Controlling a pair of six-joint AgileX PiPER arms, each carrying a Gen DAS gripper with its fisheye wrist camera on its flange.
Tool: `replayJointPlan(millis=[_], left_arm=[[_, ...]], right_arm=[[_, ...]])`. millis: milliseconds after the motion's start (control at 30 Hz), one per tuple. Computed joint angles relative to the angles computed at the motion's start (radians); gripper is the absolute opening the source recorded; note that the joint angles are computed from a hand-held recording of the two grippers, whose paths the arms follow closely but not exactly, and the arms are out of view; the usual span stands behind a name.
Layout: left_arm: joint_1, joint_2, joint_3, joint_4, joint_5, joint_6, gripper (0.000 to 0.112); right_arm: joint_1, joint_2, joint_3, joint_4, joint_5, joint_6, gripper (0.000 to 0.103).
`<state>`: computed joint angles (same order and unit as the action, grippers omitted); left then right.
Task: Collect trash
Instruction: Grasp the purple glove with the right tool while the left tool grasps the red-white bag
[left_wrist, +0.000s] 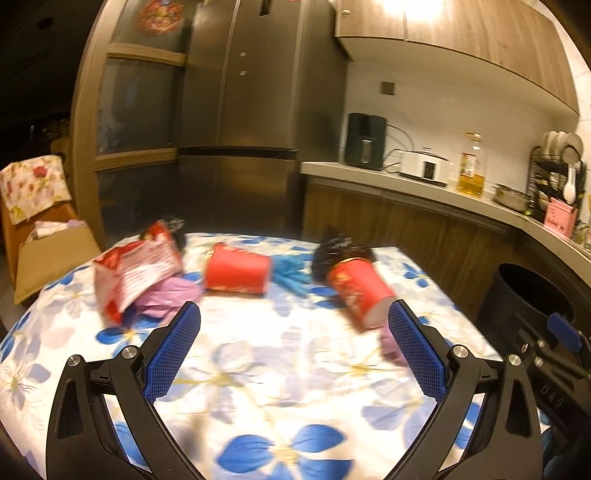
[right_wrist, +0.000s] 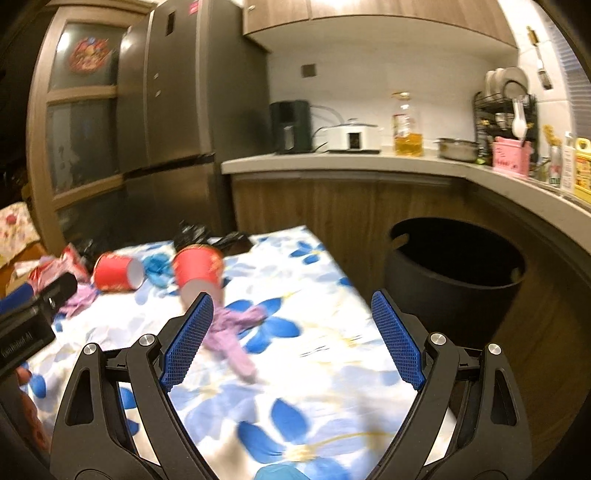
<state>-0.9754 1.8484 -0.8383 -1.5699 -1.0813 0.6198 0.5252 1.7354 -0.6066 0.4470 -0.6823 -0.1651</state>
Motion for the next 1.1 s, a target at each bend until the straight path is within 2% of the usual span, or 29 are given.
replayJointPlan(millis=[300,467,667,733,767,833,900,1067,1100], left_arm=[[0.068,-0.062,0.138,0.009,-0.002,-0.084,0.097],[0.124,-0.094,0.205,0.045,0.028,-0.130,0.097],[0.199,-0.113,0.258,0.110,0.077,-0.182,0.097],[0.227,-0.128,0.280,0.120,0.084,-0.187,0.097],[0.239,-0.141,0.294,0.130,0.085,-0.200,0.097],[0.266,-0.166,0.319,0.143,0.083,-0.218,0.097],[0.298,-0.184,0.335,0.155,0.085,-0.225,0.097],[0.419,-0.221,0.347,0.219,0.148,-0.235,0.097],[0.442,-0.216,0.337,0.221,0.161,-0.219,0.093]], right_arm=[[0.089,0.162,-0.168,0.054,0.055,-0.061,0.085],[0.099,0.232,-0.262,0.094,0.120,-0.101,0.076],[0.105,0.289,-0.347,0.153,0.200,-0.177,0.052],[0.109,0.306,-0.368,0.187,0.218,-0.218,0.038],[0.109,0.313,-0.377,0.193,0.226,-0.228,0.035],[0.106,0.322,-0.389,0.180,0.244,-0.226,0.018],[0.108,0.323,-0.386,0.158,0.242,-0.213,0.010],[0.115,0.282,-0.323,0.089,0.174,-0.142,0.005],[0.118,0.273,-0.311,0.089,0.161,-0.139,0.004]])
